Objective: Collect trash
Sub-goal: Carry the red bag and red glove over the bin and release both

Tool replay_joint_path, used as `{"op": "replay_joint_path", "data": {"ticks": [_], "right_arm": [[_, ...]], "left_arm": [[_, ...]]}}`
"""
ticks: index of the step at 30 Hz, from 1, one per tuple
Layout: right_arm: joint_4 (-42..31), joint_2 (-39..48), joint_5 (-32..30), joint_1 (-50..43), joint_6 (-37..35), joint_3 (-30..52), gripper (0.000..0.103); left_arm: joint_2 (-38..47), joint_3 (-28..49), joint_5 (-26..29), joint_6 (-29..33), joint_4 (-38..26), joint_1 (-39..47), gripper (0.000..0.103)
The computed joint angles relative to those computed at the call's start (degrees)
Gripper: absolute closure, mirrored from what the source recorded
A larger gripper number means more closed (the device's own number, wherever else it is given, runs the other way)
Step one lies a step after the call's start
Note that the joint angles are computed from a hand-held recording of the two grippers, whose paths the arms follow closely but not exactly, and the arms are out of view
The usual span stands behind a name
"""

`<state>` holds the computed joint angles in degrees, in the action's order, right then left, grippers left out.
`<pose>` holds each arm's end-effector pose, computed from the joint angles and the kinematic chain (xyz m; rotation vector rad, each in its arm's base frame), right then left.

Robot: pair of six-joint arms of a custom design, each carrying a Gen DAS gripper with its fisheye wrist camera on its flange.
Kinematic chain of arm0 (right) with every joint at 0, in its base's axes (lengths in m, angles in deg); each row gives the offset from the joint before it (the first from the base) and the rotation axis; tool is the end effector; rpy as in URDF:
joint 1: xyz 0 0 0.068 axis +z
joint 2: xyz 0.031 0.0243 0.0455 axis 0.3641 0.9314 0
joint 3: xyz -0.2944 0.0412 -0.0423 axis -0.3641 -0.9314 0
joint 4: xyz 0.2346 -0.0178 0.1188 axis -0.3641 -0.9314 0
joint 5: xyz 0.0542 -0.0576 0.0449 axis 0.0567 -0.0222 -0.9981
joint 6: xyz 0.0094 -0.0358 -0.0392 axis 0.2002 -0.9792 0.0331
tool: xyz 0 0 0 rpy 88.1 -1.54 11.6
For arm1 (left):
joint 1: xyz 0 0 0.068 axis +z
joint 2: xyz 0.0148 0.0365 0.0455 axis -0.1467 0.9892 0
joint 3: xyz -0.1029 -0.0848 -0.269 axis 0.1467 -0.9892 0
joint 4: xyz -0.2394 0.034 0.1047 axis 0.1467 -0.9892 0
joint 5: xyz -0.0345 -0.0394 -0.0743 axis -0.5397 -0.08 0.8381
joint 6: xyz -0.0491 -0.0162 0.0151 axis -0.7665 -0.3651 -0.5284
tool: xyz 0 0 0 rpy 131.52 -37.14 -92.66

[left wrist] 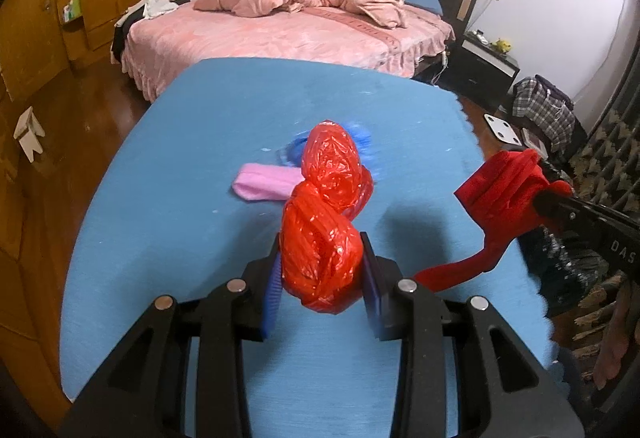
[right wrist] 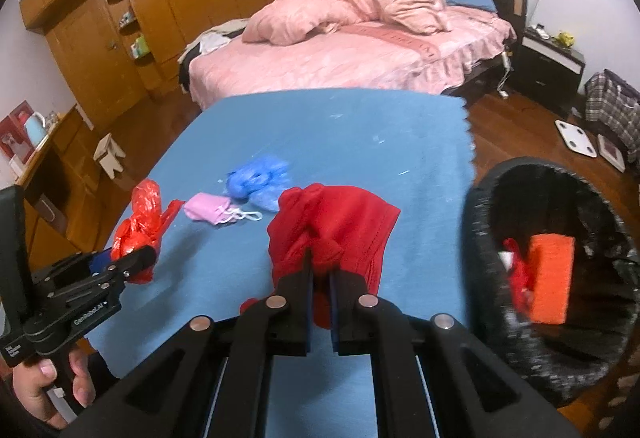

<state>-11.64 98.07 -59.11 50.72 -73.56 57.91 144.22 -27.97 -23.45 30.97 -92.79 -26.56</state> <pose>0.2959 0.1680 0.2696 -0.3223 2.4310 0.3939 0.2551 -0.0776 0.2404 -0.1698 2.4588 -0.1153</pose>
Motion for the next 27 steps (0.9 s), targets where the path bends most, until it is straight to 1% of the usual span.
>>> {"op": "replay_joint_path", "data": {"ticks": [4, 8, 14, 17, 22, 27], "right_arm": [[-1.5, -2.8, -0.6, -4.0, -2.4, -0.6, 0.097], [-3.1, -5.1, -2.9, -9.7, -4.8, -0.8, 0.097], [-4.8, -7.8, -4.8, -17.2, -10.5, -1.6, 0.097], [-5.6, -7.8, -6.6, -21.8, -13.3, -1.2, 0.097], [-6.4, -7.7, -9.4, -29.4, -17.5, -0.7, 0.097], [-6.5, -5.9, -11.5, -37.1, -21.6, 0.8, 0.097]], "left_arm": [[2.6, 4.2, -2.6, -3.2, -1.9, -5.3, 0.07], [6.2, 8.9, -4.8, -5.9, -3.3, -10.7, 0.07], [12.0, 16.5, -7.4, -9.2, -5.6, -17.1, 0.07], [16.0, 21.6, -8.0, -10.9, -6.9, -20.0, 0.07], [22.1, 29.2, -8.5, -11.3, -8.3, -23.7, 0.07], [29.2, 37.5, -7.9, -11.8, -9.9, -26.5, 0.07]]}}
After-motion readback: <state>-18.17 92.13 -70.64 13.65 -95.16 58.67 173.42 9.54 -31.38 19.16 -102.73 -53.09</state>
